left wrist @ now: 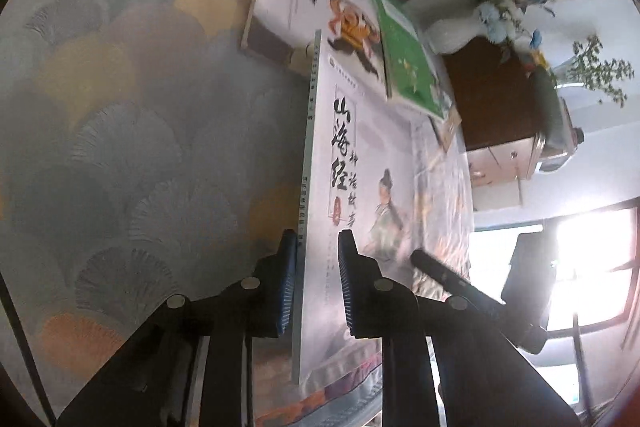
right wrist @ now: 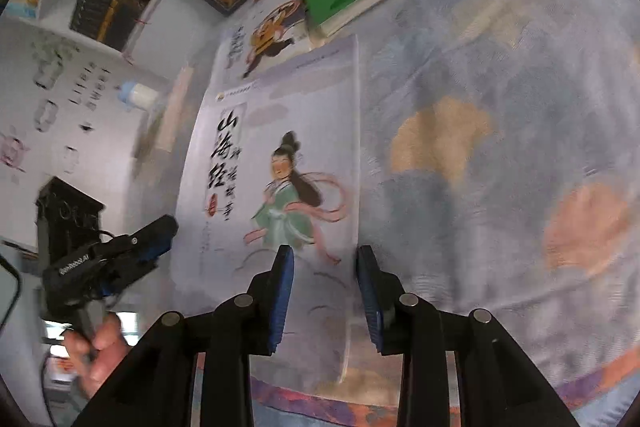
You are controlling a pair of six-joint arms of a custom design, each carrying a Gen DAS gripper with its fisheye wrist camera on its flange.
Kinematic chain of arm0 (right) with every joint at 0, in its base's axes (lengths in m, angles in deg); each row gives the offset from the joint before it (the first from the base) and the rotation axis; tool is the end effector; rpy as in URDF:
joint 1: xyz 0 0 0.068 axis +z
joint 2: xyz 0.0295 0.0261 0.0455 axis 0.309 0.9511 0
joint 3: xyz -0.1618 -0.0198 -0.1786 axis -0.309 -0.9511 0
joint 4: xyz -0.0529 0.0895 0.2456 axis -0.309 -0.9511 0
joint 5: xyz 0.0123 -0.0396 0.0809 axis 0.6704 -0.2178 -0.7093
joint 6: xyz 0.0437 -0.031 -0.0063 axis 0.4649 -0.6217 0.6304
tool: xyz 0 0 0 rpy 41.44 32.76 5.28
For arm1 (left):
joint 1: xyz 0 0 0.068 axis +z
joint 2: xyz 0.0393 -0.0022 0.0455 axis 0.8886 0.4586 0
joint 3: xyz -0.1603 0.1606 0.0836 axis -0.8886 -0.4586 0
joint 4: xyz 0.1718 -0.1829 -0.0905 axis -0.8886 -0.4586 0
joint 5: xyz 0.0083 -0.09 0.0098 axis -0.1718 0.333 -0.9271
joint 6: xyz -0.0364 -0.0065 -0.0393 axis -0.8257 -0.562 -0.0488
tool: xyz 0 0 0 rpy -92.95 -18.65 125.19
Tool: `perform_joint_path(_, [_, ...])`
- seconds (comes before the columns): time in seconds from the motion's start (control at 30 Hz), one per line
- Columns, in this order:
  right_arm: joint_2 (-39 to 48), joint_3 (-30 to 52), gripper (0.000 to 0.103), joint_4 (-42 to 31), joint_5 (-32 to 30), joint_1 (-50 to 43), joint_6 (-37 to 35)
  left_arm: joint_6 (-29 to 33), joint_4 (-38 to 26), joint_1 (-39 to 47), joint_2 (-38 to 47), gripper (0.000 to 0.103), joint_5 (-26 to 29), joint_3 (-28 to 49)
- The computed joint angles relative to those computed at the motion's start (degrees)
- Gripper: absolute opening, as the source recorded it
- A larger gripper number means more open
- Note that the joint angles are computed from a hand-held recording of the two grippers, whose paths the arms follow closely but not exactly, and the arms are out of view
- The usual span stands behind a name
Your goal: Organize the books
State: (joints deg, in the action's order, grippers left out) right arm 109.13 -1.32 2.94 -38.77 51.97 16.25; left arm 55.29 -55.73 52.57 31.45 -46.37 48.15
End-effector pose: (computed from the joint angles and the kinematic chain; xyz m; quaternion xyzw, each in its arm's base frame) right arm 0.1675 0.1219 0.2022 0.0095 0.9665 0.2214 0.1293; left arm 0.1794 -0.0534 0.1904 -0.0948 0.9188 -0.3653 0.1154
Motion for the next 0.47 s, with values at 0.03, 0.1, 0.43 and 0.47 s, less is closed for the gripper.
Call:
perform_joint_path(0.03, [0.41,1.14,0.031,-1.81,4.09,1.44,-0.14,0.19,0.62,-0.62,1.76,0.016,-0.08,0.54])
perform_joint_path(0.1, [0.58,0.97,0.032,-1.86,6.03,2.58,0.01,1.98,0.72,-1.13,5.37,0.016,0.92,1.50])
perform_joint_path(0.43, [-6.02,-7.88,0.037,13.03,-5.85,2.50,9.88,6.21,1.23,-2.87,11.13,0.017,5.26,4.31])
perform_joint_path(0.47, [-9.17,-11.32,0.037,17.03,-9.84,1.82,13.75,7.09,0.62,-2.04,11.30,0.016,6.23,4.48])
